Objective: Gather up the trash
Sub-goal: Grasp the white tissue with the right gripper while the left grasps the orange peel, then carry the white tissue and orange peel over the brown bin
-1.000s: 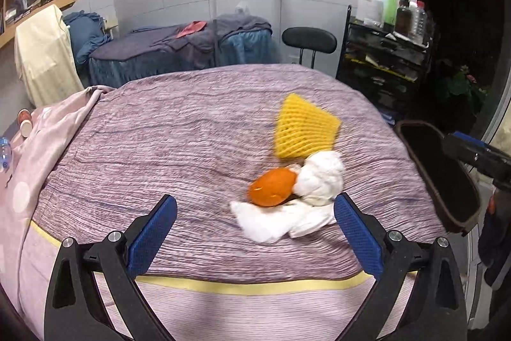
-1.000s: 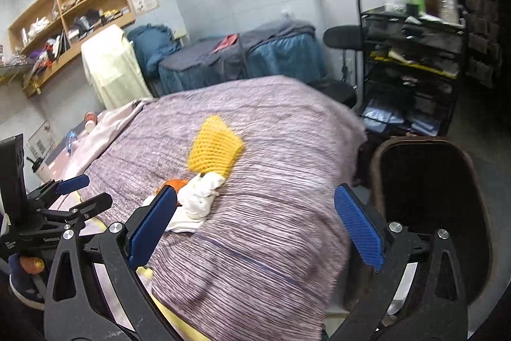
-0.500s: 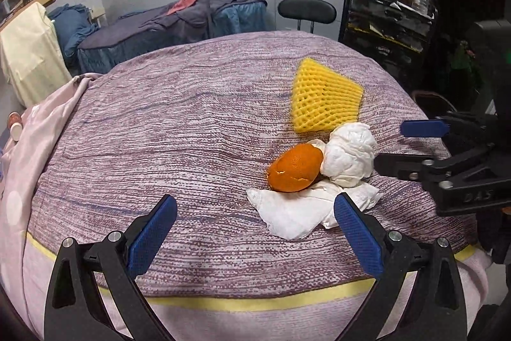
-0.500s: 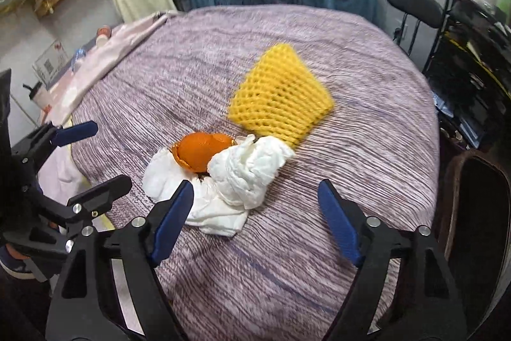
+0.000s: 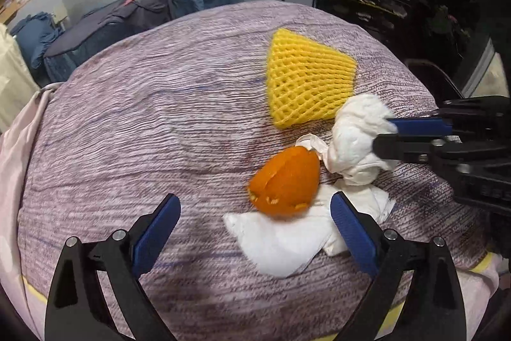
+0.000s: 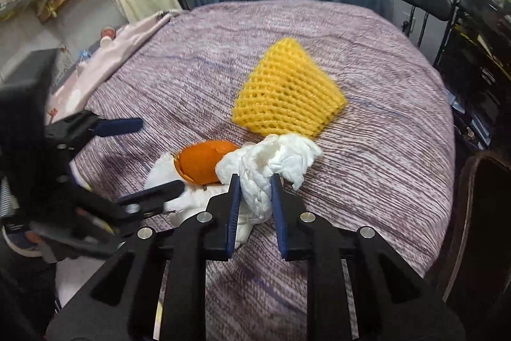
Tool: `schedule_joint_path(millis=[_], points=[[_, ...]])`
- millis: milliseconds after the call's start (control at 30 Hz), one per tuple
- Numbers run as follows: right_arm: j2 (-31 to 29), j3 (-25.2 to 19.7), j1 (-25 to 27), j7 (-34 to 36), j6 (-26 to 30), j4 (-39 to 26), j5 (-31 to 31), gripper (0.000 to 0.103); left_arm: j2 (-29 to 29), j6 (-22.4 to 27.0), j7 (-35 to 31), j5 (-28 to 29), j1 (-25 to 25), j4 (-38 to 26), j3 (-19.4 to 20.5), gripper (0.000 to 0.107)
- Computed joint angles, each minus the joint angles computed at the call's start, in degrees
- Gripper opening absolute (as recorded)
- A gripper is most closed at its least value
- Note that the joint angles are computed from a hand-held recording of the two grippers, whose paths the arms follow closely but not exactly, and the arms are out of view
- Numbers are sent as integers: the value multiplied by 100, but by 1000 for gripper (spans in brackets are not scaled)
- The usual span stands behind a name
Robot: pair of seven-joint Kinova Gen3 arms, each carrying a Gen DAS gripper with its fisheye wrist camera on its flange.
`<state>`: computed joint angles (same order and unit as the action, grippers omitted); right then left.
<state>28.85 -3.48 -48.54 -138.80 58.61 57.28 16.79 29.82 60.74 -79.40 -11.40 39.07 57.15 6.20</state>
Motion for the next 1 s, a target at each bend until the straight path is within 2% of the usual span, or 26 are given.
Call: schedule_joint_path(millis=[100,233,267,367,467,700,833,1000], points=[[-293,128,-184,-379,-167,388,274,20,363,423,-238,147,-46,-576,89,86],[-538,112,-296,-831,-290,735,599,20,855,1074,-523,264,40,-1408,52,69],[-563,97,-315,-926,-311,788,677,20,945,1189,-559,316,41,-1564,34,61],[-691,59,-364,-1224,-384,1002,912,20,1057,1287,-606,464,36,-1763,-25,52],[-841,23,-410,-1600,-545,1280,1140,20,871,983,-550,483,60,-1441,-99,48],[-1269,-101,-515,-2598,-832,1989,1881,20,-15,-216,14,585,-115,-72,-67,45],[-1509,-245,-504,-3110,-895,2339,2280,20,-524,-821,520,407,-85,598,-63,45],[-1776,-471,-433,-3667,-910,2720,2675,20,-907,-1307,1049,87,75,1039,38,45]])
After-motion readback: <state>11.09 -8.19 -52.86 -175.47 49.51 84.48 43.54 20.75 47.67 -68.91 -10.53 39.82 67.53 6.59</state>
